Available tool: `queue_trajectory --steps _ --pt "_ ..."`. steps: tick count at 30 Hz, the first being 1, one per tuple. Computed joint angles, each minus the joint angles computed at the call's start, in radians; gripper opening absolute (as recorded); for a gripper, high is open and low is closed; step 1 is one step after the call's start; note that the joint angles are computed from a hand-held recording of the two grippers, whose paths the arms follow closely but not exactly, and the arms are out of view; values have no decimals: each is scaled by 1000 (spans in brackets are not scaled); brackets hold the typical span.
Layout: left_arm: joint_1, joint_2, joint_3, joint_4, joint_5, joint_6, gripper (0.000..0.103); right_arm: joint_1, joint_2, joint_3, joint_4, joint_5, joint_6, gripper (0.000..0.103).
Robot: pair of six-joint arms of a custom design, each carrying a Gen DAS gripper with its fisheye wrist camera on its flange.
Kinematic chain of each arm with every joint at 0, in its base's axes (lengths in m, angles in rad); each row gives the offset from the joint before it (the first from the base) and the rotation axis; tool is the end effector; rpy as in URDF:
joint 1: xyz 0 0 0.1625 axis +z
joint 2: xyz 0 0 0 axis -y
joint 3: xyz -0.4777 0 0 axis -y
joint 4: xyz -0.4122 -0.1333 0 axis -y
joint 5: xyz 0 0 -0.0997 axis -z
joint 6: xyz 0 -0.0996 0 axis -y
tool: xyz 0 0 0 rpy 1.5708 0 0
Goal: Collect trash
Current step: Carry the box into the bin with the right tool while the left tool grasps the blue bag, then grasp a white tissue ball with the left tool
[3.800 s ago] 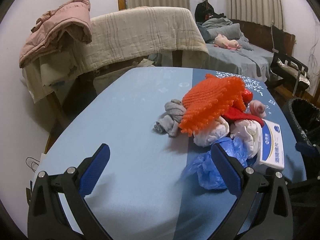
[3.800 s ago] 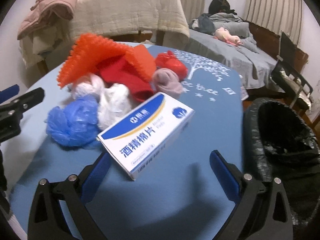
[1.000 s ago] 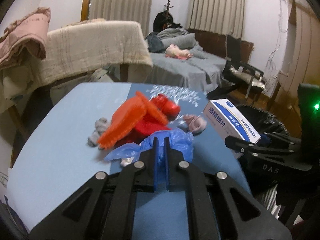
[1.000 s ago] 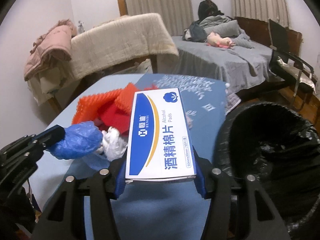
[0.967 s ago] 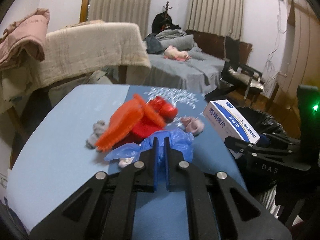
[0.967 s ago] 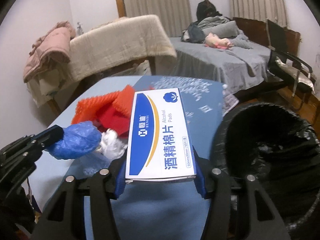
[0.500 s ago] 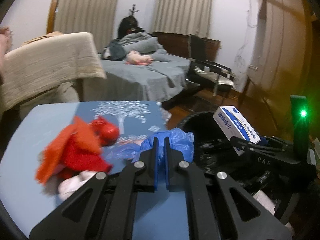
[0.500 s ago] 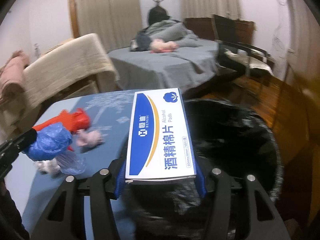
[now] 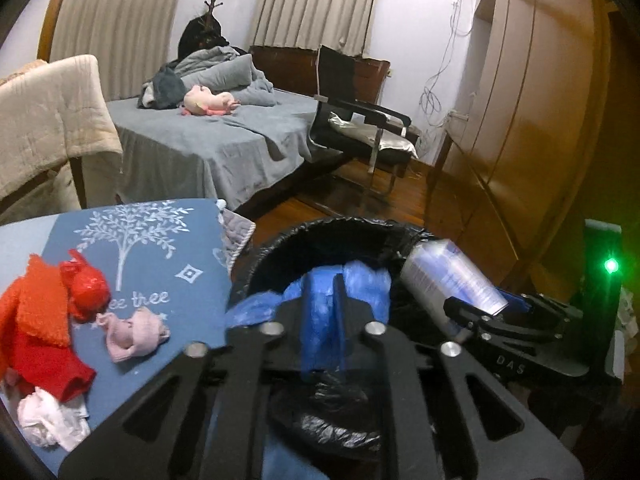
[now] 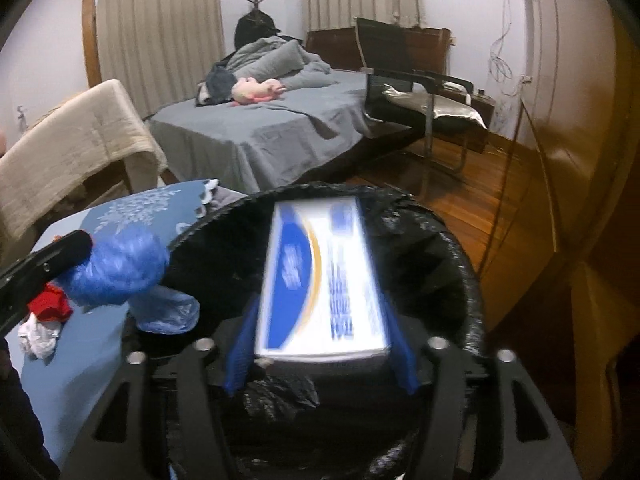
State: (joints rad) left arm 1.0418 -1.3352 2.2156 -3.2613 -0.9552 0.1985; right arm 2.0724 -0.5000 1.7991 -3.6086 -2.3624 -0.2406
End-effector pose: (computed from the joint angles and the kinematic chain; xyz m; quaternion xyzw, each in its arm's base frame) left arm -0.0884 -0.5294 0.3254 0.2000 0.8611 -0.4162 0.2129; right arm 0.3676 -0.5405 0.0098 0.1823 -0.8524 0.3771 0.3131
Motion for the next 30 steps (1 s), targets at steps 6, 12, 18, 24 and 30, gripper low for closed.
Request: queue_trajectory --steps 6,12,18,24,30 --pt "8 -32 30 -38 58 19 54 12 14 -5 -52 -6 -28 94" --pt "5 -92 82 -137 177 97 74 40 45 -40 -38 48 -24 97" --pt "32 -169 120 -188 291 154 77 80 105 -105 32 136 -15 97" --pt "75 -277 162 -152 366 171 77 124 190 -188 83 214 -61 97" --pt "125 -335 178 -117 374 154 74 144 255 -245 126 255 -45 97"
